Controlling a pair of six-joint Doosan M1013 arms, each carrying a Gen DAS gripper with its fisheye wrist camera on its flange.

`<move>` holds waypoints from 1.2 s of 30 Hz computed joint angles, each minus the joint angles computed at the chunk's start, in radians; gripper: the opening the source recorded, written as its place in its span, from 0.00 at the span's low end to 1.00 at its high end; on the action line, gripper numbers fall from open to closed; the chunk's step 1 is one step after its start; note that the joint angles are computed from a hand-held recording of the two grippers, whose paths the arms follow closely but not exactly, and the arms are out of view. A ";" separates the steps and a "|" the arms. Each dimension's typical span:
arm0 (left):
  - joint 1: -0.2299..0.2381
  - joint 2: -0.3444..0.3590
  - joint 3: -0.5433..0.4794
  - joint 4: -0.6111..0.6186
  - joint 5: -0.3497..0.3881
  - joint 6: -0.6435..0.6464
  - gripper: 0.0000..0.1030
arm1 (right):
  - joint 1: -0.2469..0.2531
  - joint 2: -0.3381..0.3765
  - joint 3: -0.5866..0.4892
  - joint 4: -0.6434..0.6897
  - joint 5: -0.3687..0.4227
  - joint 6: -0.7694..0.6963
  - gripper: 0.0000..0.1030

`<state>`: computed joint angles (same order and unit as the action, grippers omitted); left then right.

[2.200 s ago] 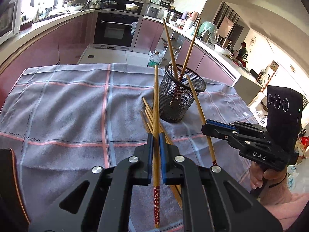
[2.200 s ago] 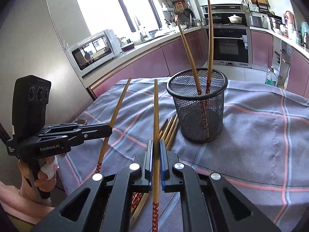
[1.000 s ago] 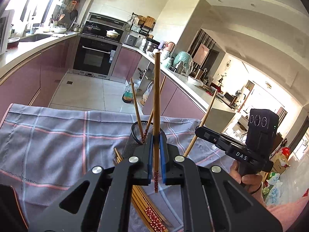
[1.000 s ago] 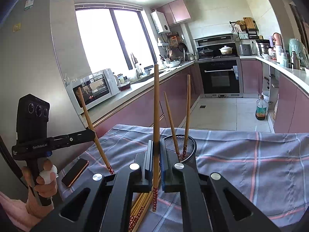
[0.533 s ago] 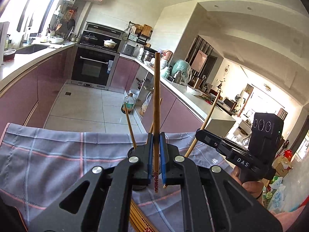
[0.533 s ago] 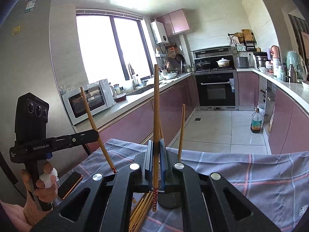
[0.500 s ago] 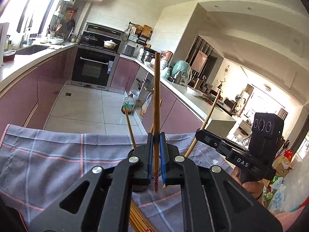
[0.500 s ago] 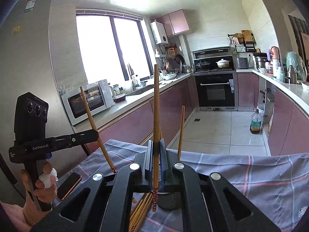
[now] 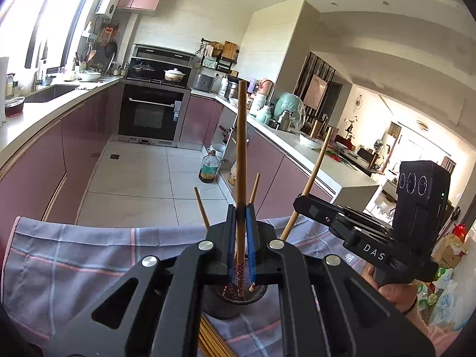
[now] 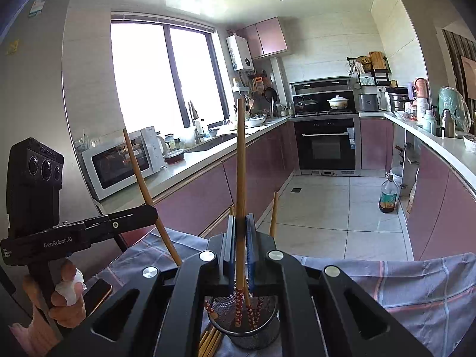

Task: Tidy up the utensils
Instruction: 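Lift both held chopsticks and lower them upright into the mesh cup, then open both grippers to release the chopsticks into the mesh cup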

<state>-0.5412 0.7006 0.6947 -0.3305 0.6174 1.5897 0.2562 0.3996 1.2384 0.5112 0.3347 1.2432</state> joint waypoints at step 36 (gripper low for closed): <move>-0.002 0.286 -0.460 0.125 0.451 -0.118 0.08 | 0.022 0.121 -0.156 -0.347 0.277 0.314 0.07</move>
